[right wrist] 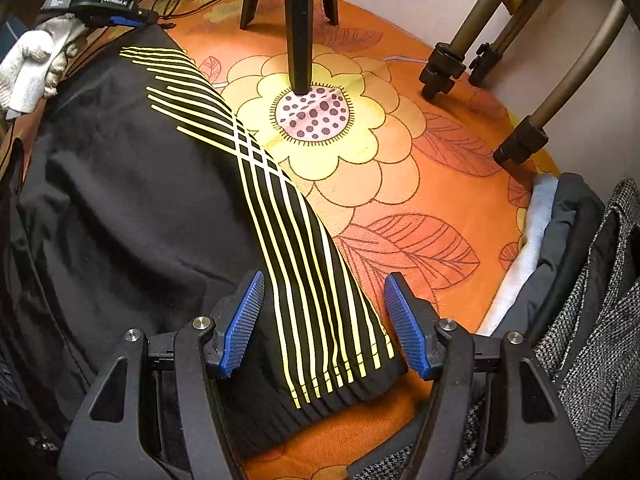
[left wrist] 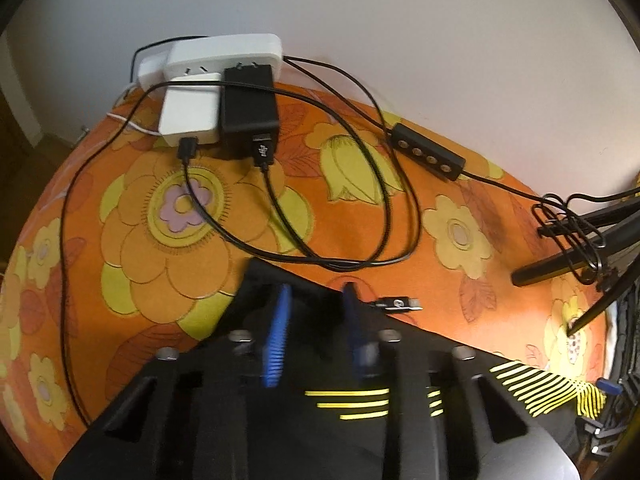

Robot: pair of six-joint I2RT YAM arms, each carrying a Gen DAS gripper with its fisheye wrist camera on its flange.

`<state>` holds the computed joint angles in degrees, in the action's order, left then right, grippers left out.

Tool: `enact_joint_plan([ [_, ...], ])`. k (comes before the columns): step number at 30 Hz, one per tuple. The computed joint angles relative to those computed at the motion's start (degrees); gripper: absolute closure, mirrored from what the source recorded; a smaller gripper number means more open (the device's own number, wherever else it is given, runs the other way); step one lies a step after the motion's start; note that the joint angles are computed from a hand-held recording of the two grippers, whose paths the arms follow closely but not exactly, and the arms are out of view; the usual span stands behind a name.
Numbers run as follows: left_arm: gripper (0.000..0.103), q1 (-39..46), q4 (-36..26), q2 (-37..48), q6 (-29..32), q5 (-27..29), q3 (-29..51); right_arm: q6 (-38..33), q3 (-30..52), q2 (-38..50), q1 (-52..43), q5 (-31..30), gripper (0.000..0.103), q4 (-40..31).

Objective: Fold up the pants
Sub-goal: 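Move both open grippers down to the waistband of the black pants, then close both grippers on the waistband of the black pants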

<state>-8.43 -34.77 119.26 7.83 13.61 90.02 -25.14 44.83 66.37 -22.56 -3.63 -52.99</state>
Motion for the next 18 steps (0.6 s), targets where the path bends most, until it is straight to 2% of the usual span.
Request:
enact_joint_plan([
  [2,0.096,0.65,1.24,-0.29,-0.59,1.13,-0.91,-0.61,-0.14,0.12,-1.15,-0.93,0.037,-0.04],
  [4,0.098,0.57,2.83,-1.01,0.00,1.11,-2.35,-1.25,-0.21,0.18,-2.08,-2.27,0.043,-0.38],
  [7,0.100,0.88,4.10,-2.29,1.00,1.38,-4.16,-1.40,-0.65,-0.74,-2.53,-3.73,0.070,-0.79],
  [8,0.101,1.02,4.27,-2.62,1.17,1.70,-4.56,-1.06,-0.93,-1.34,-2.19,-3.51,0.087,-0.77],
  [9,0.102,1.14,4.50,-3.02,1.58,1.88,-5.02,-0.52,-1.27,-2.08,-1.80,-3.28,0.093,-0.89],
  [13,0.102,2.34,6.58,-5.65,2.26,3.19,-8.13,1.58,-2.28,-7.53,1.40,-2.09,0.098,-2.09],
  [18,0.102,4.22,6.81,-8.32,3.41,4.47,-10.11,3.61,-1.43,-14.64,1.50,-4.64,0.099,-5.95],
])
